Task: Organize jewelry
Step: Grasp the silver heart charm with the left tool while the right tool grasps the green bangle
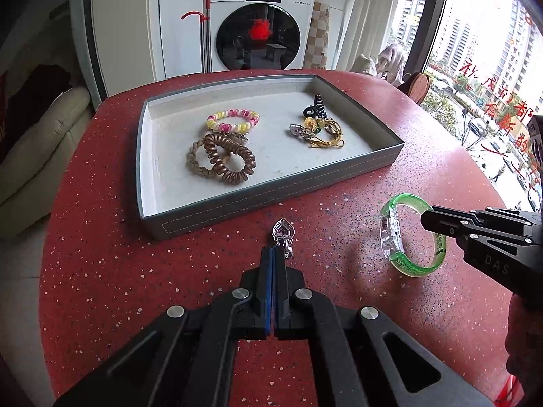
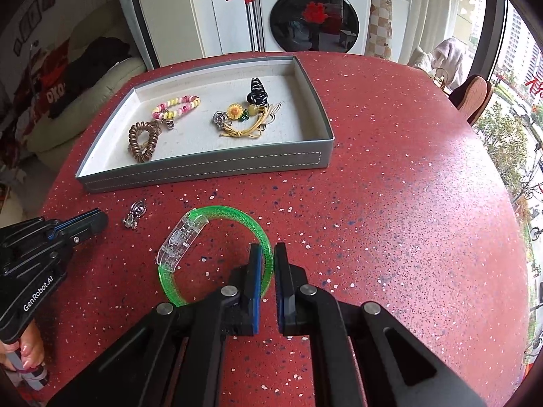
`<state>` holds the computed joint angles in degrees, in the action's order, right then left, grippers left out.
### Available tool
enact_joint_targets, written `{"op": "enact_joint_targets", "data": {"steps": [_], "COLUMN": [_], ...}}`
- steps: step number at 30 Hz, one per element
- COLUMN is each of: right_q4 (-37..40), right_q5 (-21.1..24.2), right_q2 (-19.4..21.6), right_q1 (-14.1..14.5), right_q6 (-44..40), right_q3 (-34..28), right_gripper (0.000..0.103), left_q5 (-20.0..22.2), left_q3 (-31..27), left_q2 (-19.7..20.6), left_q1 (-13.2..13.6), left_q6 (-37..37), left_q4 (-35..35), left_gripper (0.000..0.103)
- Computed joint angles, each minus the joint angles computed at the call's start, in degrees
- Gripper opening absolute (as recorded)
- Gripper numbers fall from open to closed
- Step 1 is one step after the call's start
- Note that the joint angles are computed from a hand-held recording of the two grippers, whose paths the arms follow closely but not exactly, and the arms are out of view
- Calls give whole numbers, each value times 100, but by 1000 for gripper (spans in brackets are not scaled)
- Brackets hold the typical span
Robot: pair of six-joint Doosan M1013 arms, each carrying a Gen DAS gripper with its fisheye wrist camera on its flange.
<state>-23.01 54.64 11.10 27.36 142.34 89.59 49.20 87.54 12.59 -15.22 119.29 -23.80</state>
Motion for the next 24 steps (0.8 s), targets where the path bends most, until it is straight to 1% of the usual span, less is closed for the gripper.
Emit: {"op": "enact_joint_targets", "data": {"steps": [3,6,8,10,14,15,16,17,18,19,21,24], "right_q4": [2,67,77,56,13,17,22,20,15,19,21,50], "right_q5": [-58,-135,-173,-191,-204,-211,-220,-225,-232,-244,-284,-325], "right_q2": [-27,-41,-63,-89,-172,-195,-217,-235,-252,-267,-296,-305], "right_q1": [6,-4,-13,-11,-23,-32,-40,-42,-46,-49,-52,-62], "right_q6": [38,49,68,117,225,246,265,283,296,306,330,326], "right_q3": [28,56,84,118,216,243,267,288,308,327,365,382], "right_gripper": [8,8,8,8,8,8,8,8,8,8,8,8], "left_q5": [82,-37,-10,21,-78,-65,-35,27,-46,-268,-341,-445], "left_q3": [-42,-47,-61,-87,-48,-51,-64,-98,-82,-4,22,7], "left_q2": [20,17,35,64,81,95,113,142,131,86,84,125], "left_q1": [61,-3,-25,-88,-221,-235,-244,-256,-282,-302,-331,-413], "left_q6": [-10,-209,-239,-345,-497,-542,-603,-704,-909,-945,-865,-1105], "left_q4": [-91,91,15,140,469,506,542,604,769,807,826,1099], "left_gripper": [18,18,18,18,18,23,37,98,103,103,103,103]}}
